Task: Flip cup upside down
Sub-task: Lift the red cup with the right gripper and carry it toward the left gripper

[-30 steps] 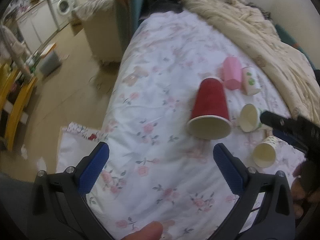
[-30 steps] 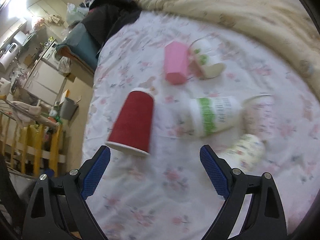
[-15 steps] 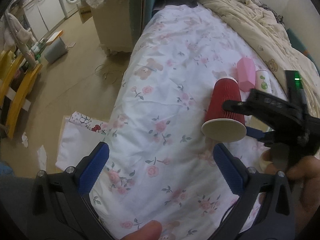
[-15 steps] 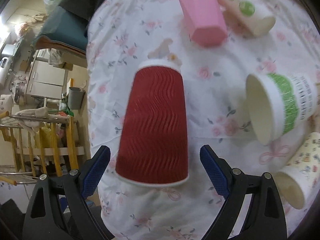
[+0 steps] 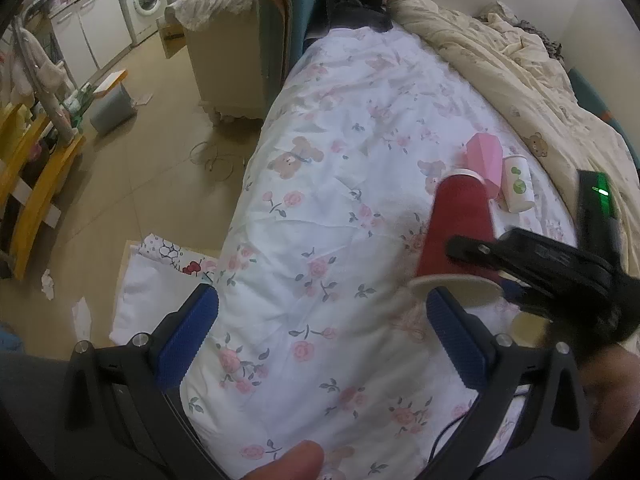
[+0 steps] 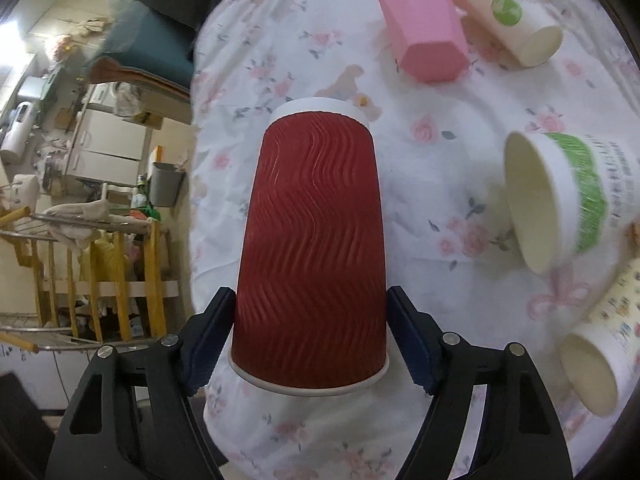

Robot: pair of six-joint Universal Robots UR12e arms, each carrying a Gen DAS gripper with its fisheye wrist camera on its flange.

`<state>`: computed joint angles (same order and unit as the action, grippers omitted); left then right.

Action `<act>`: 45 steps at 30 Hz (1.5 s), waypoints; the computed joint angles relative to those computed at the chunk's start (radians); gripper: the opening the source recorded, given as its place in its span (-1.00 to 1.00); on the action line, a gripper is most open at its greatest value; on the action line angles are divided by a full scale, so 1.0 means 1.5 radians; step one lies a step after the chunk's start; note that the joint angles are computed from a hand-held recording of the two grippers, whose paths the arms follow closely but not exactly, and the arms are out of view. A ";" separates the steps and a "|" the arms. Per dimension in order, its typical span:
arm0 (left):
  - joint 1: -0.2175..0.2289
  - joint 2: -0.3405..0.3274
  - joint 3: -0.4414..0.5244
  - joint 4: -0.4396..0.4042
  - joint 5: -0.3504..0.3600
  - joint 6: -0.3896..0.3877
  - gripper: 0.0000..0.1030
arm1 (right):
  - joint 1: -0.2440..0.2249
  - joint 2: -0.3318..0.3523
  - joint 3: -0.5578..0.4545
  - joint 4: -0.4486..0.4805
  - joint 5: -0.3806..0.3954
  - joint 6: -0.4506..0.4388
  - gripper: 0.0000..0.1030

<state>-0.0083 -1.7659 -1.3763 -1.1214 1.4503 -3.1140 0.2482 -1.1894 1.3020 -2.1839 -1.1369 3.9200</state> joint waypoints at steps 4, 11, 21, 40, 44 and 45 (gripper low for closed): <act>0.002 0.005 -0.004 0.010 -0.008 -0.003 0.99 | 0.002 -0.046 0.045 -0.001 -0.002 -0.011 0.52; -0.001 0.013 -0.008 -0.007 -0.035 0.009 0.99 | 0.013 -0.118 0.126 0.035 0.000 -0.017 0.52; -0.018 0.018 -0.016 -0.043 -0.043 0.053 0.99 | 0.027 -0.132 0.169 0.044 -0.006 -0.035 0.55; -0.023 0.023 -0.023 -0.076 -0.061 0.080 0.99 | 0.030 -0.205 0.210 -0.055 -0.151 -0.022 0.79; -0.030 0.029 -0.031 -0.065 -0.056 0.108 0.99 | 0.053 -0.225 0.221 -0.055 -0.317 -0.006 0.79; -0.032 0.030 -0.032 -0.063 -0.055 0.114 0.99 | 0.056 -0.228 0.224 -0.055 -0.345 0.005 0.79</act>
<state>-0.0565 -1.7206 -1.4242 -1.2155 1.3676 -2.9425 0.3324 -1.5318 1.6378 -2.2671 -1.6541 3.9278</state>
